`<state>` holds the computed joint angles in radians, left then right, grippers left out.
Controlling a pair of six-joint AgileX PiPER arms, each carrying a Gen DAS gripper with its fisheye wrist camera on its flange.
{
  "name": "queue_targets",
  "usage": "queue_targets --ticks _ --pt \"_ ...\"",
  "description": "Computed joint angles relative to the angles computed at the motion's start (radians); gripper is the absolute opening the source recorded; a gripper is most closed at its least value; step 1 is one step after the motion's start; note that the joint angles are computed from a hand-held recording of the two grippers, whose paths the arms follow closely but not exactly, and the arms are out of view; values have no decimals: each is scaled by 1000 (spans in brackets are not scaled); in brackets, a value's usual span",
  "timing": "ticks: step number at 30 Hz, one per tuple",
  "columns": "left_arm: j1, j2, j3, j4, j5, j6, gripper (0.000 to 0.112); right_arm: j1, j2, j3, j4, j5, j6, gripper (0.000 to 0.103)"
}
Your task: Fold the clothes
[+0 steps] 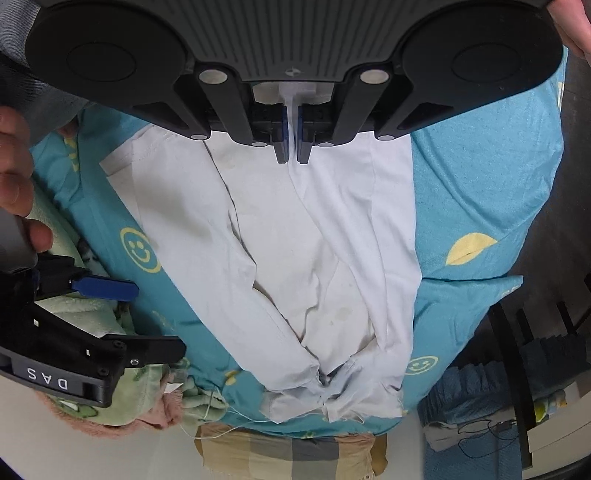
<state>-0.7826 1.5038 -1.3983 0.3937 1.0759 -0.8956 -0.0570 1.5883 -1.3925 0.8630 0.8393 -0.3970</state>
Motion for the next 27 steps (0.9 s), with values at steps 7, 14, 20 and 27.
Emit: queue_targets --ticks 7,14,20,27 --pt "-1 -59 55 21 -83 -43 19 25 -13 10 4 -7 -25 84" --pt "47 -74 93 95 -98 -205 47 24 -9 8 -7 -7 -4 84" --pt "74 19 54 72 -89 -165 46 25 -8 8 -1 6 -13 84" --pt "65 38 60 -54 -162 10 44 12 -16 20 15 10 -15 84"
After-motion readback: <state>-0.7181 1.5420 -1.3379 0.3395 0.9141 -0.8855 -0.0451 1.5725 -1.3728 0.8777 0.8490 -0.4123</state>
